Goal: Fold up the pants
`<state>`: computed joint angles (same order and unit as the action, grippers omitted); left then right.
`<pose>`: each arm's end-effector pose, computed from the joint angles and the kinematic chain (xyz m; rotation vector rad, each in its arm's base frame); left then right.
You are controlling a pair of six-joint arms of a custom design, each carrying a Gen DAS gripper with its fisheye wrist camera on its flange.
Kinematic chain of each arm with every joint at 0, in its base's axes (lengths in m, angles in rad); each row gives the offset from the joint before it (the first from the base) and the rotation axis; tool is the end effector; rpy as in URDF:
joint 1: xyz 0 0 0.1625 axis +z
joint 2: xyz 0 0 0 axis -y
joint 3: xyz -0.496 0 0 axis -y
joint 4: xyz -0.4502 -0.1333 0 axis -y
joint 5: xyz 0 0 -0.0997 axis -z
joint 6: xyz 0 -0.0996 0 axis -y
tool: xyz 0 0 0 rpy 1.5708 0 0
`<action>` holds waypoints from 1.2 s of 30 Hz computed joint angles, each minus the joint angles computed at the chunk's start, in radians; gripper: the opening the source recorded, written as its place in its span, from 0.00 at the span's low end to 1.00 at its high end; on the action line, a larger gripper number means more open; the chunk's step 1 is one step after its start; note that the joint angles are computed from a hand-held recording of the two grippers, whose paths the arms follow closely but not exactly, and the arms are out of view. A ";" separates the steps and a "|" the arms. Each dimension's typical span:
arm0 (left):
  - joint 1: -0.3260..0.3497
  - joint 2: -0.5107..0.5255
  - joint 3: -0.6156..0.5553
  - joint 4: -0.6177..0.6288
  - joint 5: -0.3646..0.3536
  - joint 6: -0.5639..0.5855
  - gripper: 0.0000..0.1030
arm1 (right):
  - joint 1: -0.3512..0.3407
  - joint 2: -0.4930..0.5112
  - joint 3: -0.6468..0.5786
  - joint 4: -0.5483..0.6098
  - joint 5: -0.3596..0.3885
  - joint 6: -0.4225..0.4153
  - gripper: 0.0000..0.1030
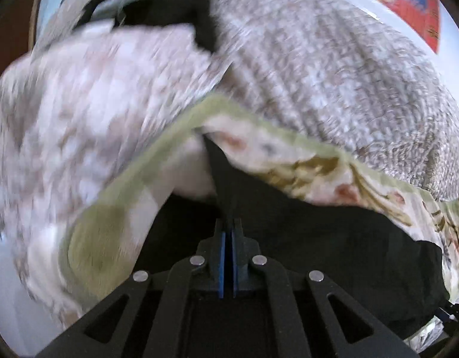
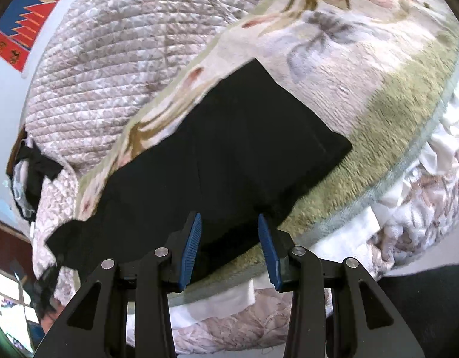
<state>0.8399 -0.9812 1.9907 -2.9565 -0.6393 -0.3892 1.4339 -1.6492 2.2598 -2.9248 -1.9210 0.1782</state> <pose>-0.2618 -0.6114 0.1750 0.1778 2.3515 -1.0054 0.0345 -0.4759 0.3975 -0.5915 -2.5677 1.0341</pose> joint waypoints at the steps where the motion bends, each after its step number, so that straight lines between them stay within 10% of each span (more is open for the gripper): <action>1: 0.008 -0.008 0.008 0.031 -0.013 -0.042 0.04 | -0.001 0.001 -0.001 0.008 -0.002 0.007 0.39; 15: 0.084 -0.021 0.017 -0.020 -0.169 -0.137 0.13 | -0.060 0.026 0.000 -0.148 0.069 -0.006 0.38; 18: 0.081 -0.004 -0.002 -0.023 -0.143 -0.116 0.13 | -0.042 0.038 -0.009 -0.168 0.029 -0.017 0.15; 29: -0.029 -0.058 0.069 -0.104 -0.017 -0.048 0.04 | -0.011 -0.005 -0.038 -0.198 0.064 -0.081 0.09; 36: -0.007 -0.104 0.123 0.135 -0.060 -0.262 0.04 | -0.058 -0.008 -0.053 -0.038 -0.017 0.011 0.09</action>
